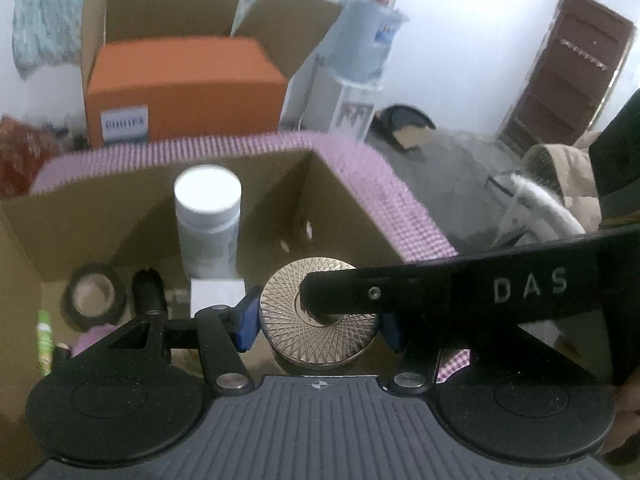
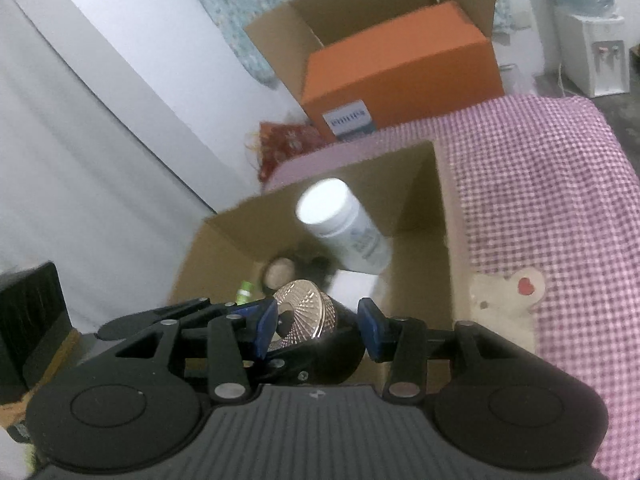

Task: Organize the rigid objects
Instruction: 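Lower the gold tin into the box and open the right gripper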

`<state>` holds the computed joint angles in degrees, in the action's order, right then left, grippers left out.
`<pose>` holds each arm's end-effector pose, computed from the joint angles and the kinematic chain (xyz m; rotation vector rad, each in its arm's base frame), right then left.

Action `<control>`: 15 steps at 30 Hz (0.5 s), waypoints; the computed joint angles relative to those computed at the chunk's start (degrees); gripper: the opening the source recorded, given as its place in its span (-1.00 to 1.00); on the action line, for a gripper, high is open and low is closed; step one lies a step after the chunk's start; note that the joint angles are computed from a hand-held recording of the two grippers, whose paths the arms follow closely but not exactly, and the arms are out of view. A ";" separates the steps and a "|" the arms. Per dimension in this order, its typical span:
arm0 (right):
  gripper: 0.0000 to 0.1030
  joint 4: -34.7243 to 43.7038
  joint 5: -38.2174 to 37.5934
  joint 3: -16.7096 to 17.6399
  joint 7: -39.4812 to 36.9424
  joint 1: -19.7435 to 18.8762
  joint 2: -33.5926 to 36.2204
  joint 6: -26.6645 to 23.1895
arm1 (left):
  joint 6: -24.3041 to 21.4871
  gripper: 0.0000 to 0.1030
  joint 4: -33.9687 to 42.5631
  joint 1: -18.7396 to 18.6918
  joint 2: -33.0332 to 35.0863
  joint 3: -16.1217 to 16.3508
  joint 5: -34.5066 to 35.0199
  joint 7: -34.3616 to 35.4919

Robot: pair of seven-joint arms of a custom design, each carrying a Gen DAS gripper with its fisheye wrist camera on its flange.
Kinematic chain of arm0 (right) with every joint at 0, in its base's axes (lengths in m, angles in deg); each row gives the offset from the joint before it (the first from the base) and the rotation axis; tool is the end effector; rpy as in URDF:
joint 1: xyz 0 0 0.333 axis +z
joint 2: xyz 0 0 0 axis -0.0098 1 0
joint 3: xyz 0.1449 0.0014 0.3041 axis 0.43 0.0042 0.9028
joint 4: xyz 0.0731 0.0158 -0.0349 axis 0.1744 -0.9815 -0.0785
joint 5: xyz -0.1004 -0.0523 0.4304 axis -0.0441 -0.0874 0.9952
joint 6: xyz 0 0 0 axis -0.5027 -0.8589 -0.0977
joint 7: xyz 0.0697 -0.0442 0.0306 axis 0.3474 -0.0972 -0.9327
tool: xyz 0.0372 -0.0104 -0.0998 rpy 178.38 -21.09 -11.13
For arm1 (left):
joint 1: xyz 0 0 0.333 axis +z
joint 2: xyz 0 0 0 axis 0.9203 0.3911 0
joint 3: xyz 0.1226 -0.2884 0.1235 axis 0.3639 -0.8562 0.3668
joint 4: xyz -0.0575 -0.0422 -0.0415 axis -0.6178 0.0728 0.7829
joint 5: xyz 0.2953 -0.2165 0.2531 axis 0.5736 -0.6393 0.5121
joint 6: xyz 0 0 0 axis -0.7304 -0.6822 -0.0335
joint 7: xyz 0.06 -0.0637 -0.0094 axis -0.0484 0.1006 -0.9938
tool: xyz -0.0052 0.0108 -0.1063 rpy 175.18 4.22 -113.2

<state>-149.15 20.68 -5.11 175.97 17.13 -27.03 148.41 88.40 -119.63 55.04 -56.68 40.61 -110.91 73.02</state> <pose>0.5726 0.2689 0.5264 -1.2136 1.9171 -0.2608 0.6339 -0.3274 0.5121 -1.0013 2.6862 -1.2360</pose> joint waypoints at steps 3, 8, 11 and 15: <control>-0.11 1.28 2.93 -0.04 -6.02 0.42 1.26 -2.70 | -0.69 0.12 0.99 -0.61 1.32 0.26 2.65 -2.05; -0.13 3.28 5.48 -0.11 -11.93 0.68 2.90 -4.93 | -1.18 0.13 1.74 -0.93 2.53 0.25 5.33 -4.20; -0.13 3.96 5.82 -0.20 -13.38 0.76 3.46 -5.42 | -1.17 0.13 2.23 -1.26 3.19 0.28 7.23 -5.82; -0.13 4.15 3.46 -0.48 -12.34 0.90 3.60 -5.61 | -0.20 0.14 2.35 -1.55 3.60 0.19 9.07 -7.25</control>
